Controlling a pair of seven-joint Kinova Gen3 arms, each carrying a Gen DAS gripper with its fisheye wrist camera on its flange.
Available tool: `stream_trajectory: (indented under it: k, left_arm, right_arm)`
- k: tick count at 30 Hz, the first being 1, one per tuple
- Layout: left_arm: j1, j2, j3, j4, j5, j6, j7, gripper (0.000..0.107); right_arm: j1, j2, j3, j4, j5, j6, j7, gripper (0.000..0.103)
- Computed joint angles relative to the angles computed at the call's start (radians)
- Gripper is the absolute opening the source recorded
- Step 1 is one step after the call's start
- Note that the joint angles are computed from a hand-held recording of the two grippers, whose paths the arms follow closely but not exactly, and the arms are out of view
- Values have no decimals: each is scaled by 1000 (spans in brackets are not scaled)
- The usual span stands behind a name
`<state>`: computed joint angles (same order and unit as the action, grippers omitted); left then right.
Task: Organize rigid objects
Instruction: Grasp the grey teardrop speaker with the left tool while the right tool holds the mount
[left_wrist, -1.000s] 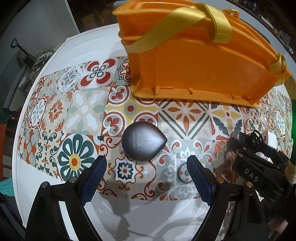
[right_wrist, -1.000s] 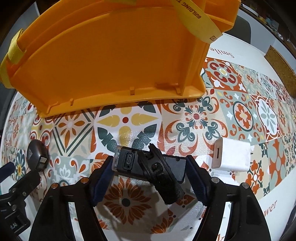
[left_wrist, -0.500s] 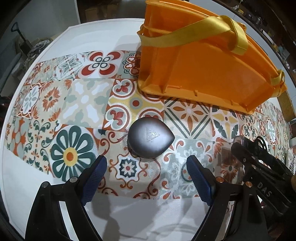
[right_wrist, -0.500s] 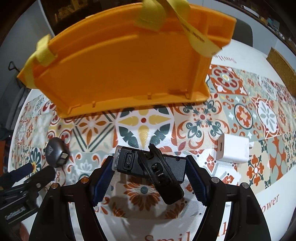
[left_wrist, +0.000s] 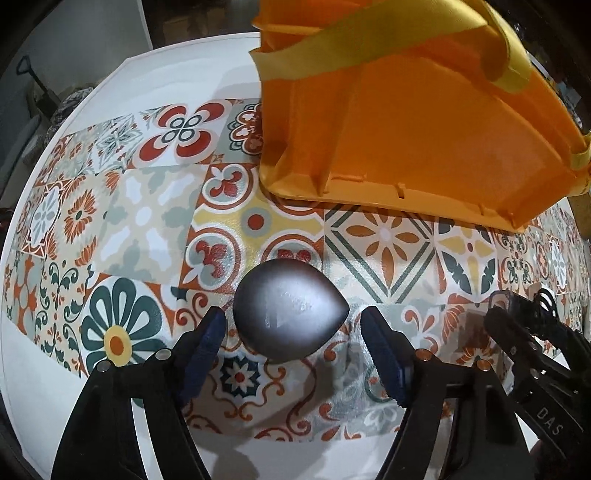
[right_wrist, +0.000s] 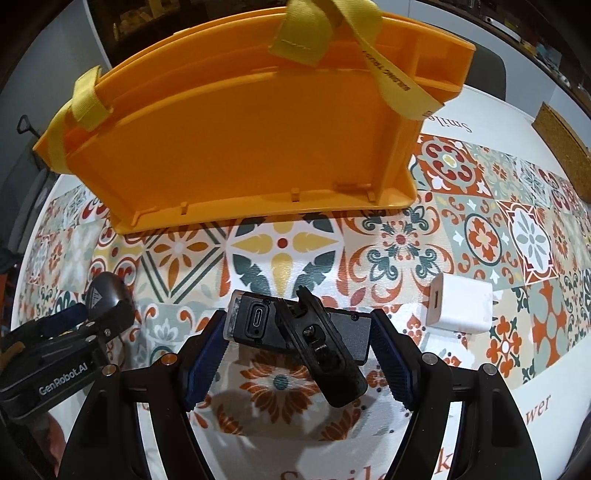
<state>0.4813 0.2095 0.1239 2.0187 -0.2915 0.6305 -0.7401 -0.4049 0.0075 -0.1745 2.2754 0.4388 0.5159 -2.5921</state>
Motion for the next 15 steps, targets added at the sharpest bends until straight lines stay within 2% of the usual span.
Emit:
stream_trajectory:
  k: [3,6,12,15]
  left_arm:
    - [-5,24,-2,-13,9,-3,-6,67]
    - [25,40,-21,-20,-36,-3,33,62]
    - [37,35,-31,11,-61,-45,59,62]
    - [18,19,-16,24,-28,-52,33,62]
  right_arm:
    - [6,3,5,-1,-1,1,10,76]
    - [9,8,9,-5,-4,1,22,76]
    - [2,6,5,-6,10,7,9,76]
    - [-3,1,1,-9,9,16,10,76]
